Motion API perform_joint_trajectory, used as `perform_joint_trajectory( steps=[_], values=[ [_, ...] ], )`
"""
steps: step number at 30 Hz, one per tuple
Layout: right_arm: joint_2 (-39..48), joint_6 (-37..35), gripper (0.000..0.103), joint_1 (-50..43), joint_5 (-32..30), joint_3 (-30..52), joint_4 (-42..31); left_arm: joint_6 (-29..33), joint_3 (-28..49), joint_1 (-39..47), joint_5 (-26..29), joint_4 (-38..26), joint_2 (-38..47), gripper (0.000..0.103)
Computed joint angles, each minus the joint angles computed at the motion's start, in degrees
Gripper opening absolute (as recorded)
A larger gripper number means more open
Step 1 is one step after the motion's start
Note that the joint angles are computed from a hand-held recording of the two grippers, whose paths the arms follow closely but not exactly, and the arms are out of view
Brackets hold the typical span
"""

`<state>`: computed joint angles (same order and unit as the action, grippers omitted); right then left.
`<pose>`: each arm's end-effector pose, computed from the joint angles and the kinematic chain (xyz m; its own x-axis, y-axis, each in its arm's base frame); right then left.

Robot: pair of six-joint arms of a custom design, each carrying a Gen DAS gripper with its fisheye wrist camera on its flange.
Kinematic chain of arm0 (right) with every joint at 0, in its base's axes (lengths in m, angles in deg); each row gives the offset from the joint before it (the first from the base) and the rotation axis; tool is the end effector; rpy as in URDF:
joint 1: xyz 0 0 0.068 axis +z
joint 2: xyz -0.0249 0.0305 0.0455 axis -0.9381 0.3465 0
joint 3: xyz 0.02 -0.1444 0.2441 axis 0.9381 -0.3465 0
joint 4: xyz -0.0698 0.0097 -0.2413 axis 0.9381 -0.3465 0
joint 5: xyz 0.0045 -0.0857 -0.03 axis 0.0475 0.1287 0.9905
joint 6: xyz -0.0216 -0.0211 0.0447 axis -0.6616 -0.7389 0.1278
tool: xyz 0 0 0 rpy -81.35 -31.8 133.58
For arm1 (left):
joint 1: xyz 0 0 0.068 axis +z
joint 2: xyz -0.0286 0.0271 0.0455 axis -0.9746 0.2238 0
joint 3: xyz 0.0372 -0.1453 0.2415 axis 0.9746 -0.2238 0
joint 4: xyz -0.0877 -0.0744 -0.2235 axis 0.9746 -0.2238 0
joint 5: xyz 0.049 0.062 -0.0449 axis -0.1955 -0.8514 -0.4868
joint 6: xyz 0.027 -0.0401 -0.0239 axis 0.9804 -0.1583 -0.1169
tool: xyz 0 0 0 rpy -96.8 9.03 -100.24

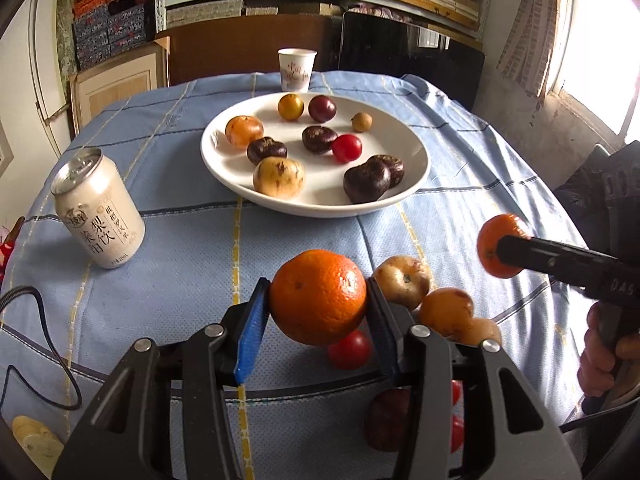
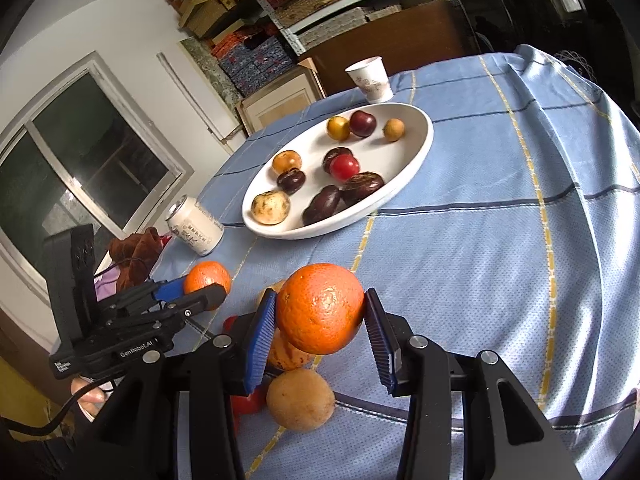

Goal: Organize fruits
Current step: 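Grasp a large orange with the right tool while the left tool grasps a small orange fruit, then carry both orange fruits onto the white plate and open both tools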

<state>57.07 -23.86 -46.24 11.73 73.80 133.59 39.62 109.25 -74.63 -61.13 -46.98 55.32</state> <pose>0.2695 0.1237 0.0521 -0.7448 0.2324 -0.6254 -0.1512 0.8542 0.4975 0.3325 0.0014 0.0678 -0.7044 0.2794 -0.6524 0.4308 0.8989 -0.0802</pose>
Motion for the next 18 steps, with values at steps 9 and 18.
perform_joint_trajectory(
  steps=[9, 18],
  values=[
    [-1.3, -2.9, 0.045, -1.4, -0.6, 8.0, -7.1, 1.2, 11.8, -2.1, -1.7, -10.2, -0.6, 0.047],
    [8.6, -3.6, 0.045, -6.5, -0.4, 28.1, -17.8, -6.5, 42.0, -6.0, -4.0, -26.7, 15.4, 0.047]
  ],
)
